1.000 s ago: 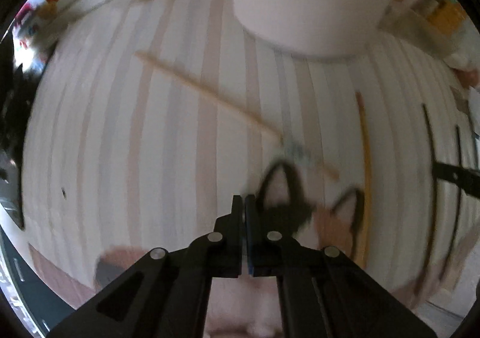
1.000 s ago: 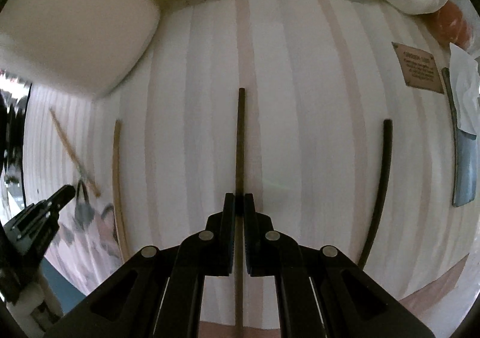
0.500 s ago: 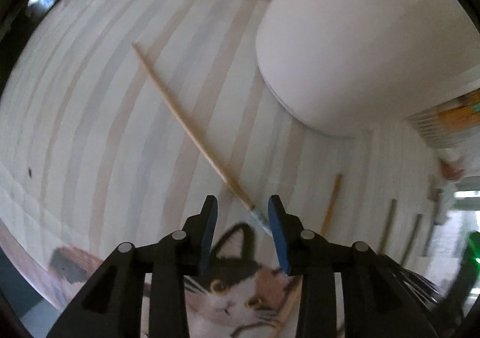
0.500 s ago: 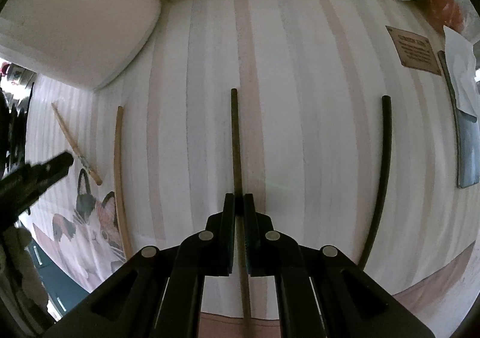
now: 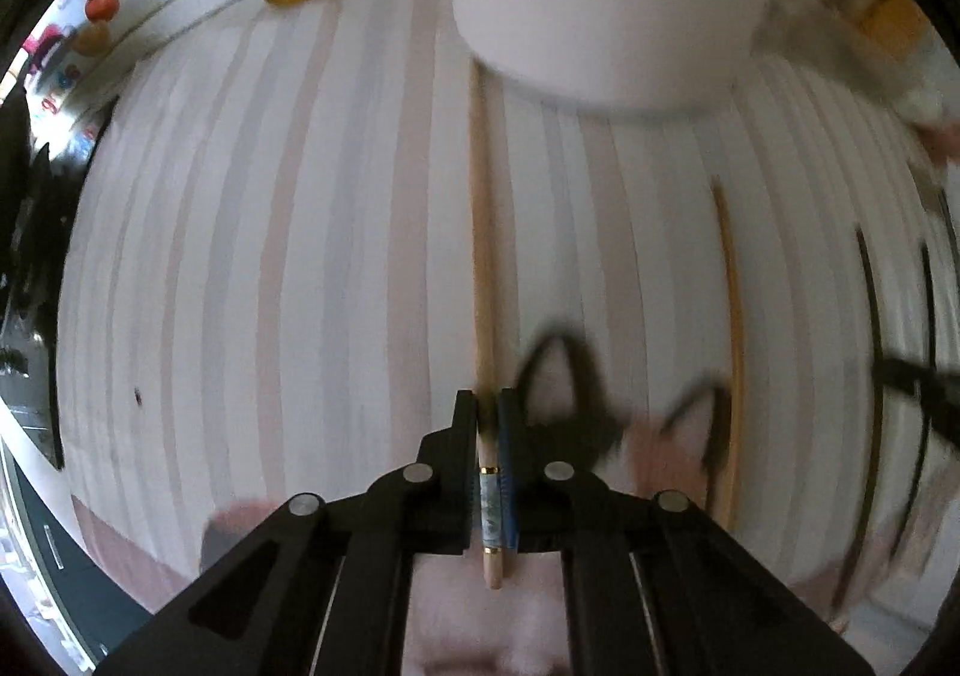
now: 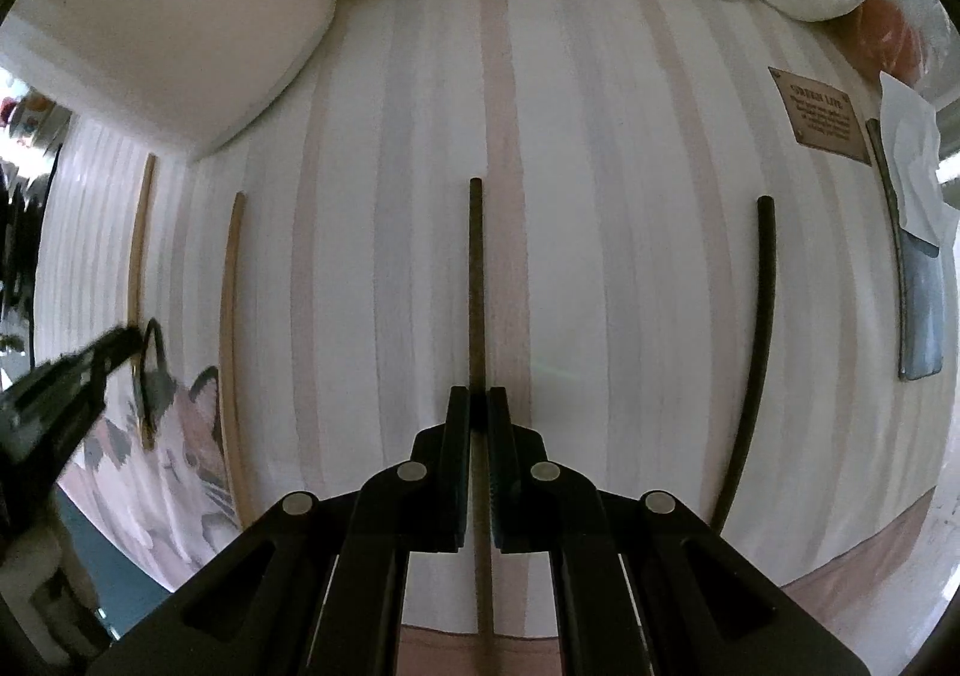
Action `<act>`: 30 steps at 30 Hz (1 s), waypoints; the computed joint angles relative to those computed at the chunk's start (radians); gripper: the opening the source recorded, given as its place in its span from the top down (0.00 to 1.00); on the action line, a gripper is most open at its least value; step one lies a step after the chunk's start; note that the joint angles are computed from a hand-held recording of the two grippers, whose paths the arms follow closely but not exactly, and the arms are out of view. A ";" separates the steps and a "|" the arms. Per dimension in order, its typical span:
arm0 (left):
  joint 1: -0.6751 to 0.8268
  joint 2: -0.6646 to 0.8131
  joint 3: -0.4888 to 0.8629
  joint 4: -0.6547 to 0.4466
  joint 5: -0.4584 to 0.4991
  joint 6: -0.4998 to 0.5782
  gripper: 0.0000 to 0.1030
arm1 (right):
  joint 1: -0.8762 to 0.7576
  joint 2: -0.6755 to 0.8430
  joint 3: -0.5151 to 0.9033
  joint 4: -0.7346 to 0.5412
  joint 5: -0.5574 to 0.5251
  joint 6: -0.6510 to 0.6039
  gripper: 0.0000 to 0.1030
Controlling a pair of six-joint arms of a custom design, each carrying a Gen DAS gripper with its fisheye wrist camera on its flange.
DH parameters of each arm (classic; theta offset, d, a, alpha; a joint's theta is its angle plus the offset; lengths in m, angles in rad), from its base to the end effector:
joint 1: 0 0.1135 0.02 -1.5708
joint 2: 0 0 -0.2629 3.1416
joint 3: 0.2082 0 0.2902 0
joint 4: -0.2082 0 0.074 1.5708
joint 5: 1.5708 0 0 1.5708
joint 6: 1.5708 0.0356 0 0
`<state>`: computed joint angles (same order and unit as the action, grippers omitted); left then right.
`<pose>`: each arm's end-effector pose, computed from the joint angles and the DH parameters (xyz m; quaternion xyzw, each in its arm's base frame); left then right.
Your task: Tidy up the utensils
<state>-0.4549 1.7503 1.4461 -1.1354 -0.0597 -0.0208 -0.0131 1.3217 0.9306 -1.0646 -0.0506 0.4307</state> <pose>0.3334 -0.1607 0.2358 0.2129 0.9744 0.0135 0.0707 0.2531 -0.0015 0.2067 0.2182 0.9739 0.0366 0.0510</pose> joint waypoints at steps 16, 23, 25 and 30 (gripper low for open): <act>-0.013 0.044 0.057 -0.040 0.058 0.036 0.91 | -0.029 0.098 0.124 -0.127 -0.049 -0.097 0.94; -0.064 -0.045 -0.064 0.033 0.041 0.017 0.94 | 0.064 0.177 0.230 -0.157 0.012 -0.053 0.94; -0.095 -0.067 -0.081 0.034 0.029 -0.013 0.96 | 0.089 0.181 0.238 -0.145 0.026 -0.034 0.94; -0.083 -0.180 -0.112 0.040 0.049 -0.055 0.96 | 0.118 0.076 0.175 -0.081 0.062 -0.014 0.95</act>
